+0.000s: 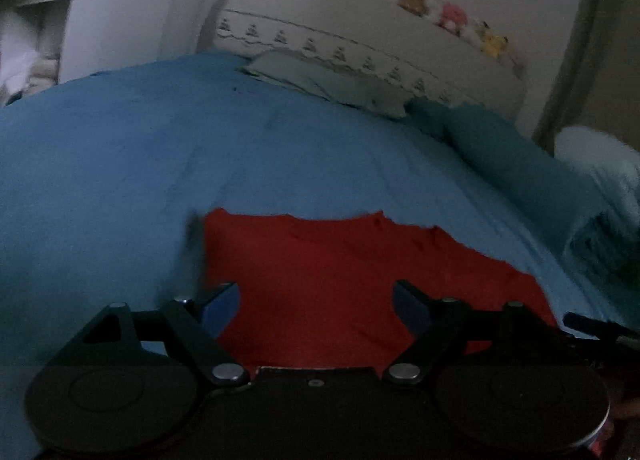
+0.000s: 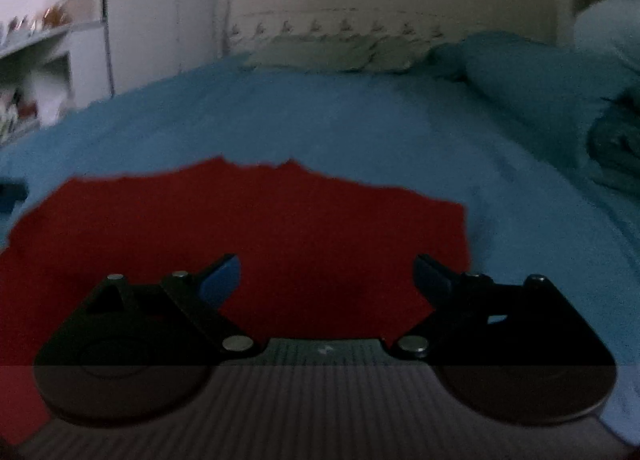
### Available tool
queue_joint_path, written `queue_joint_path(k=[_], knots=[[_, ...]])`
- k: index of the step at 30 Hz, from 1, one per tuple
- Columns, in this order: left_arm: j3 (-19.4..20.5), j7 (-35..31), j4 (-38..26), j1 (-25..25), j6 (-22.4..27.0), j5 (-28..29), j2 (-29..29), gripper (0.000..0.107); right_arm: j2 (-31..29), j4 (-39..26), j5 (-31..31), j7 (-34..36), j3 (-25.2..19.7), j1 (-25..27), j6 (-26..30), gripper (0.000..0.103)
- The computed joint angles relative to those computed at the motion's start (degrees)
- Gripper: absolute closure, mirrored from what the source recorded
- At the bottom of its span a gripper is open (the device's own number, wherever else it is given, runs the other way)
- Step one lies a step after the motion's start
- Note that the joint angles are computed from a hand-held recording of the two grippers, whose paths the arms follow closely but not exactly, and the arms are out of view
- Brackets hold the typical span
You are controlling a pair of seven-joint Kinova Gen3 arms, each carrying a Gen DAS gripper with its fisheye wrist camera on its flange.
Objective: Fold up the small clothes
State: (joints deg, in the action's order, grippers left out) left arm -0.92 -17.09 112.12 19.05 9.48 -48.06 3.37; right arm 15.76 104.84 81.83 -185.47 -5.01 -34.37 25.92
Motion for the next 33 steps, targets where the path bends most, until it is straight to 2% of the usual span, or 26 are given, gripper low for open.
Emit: queue_joint_path(k=[2,4,6,8,10,12,14,16,18,21,23,25,29,31,33], knots=[[2.5,-1.5,-0.6,-2.5,0.4,-0.1,1.3,0.02,1.0,-0.9,-3.8,3.2,-0.4,1.4,-1.2,0.0],[7.0,-5.1,-0.6,-7.8,-0.6,3.6,2.8,0.02,1.6,-1.4,-7.9,5.6,-1.8,4.1,-2.4,0.0],[12.0,-9.7,-0.8,-13.1,-0.4,8.2,3.9,0.02,1.1,-0.2,-9.4,4.3,0.9,3.9,-5.7,0.0],[17.3,-14.3,-0.9,-18.3,0.1,12.1,4.3,0.02,0.5,1.3,-9.2,0.3,4.8,1.6,-7.7,0.0],[20.2,-19.0,-1.9,-20.5,2.5,15.2,4.6,0.02,-0.2,2.9,-8.4,-2.5,7.0,1.6,-11.2,0.0],[18.8,-22.8,-2.8,-19.0,4.1,18.3,4.4,0.02,-1.1,3.4,-8.9,-1.5,6.4,1.9,-11.0,0.0],[18.1,-23.8,-4.4,-17.2,8.0,19.1,3.4,0.02,-2.3,3.1,-11.7,1.3,4.9,2.1,-8.4,0.0],[16.1,-21.3,-5.1,-13.2,12.2,16.3,0.9,0.02,-4.7,3.6,-12.6,1.0,5.6,1.1,-8.6,0.0],[17.2,-18.2,-5.1,-11.2,16.9,12.0,-2.4,0.013,-9.0,4.5,-14.2,2.8,3.3,2.2,-7.5,0.0],[22.1,-16.1,-4.5,-12.2,23.9,11.5,-9.4,0.011,-16.1,4.9,-17.6,9.8,-0.4,1.7,-1.0,0.0],[21.3,-16.7,-5.1,-8.9,28.5,13.8,-14.4,0.007,-21.3,5.5,-19.1,14.4,-4.5,2.6,3.6,0.0],[21.7,-14.4,-6.0,-6.1,33.2,13.2,-18.4,0.004,-26.4,5.7,-22.4,19.1,-6.8,1.5,8.3,0.0],[25.3,-13.1,-8.1,-5.3,42.5,16.3,-25.3,0.004,-35.6,5.1,-30.9,26.2,-12.1,0.1,17.6,0.0],[24.7,-13.1,-8.1,-1.8,46.6,17.8,-27.0,0.004,-38.8,4.9,-35.5,28.0,-16.6,2.2,22.3,0.0],[22.9,-15.2,-6.9,0.8,47.9,21.7,-28.7,0.004,-41.2,5.4,-40.2,28.9,-18.2,1.0,26.9,0.0]])
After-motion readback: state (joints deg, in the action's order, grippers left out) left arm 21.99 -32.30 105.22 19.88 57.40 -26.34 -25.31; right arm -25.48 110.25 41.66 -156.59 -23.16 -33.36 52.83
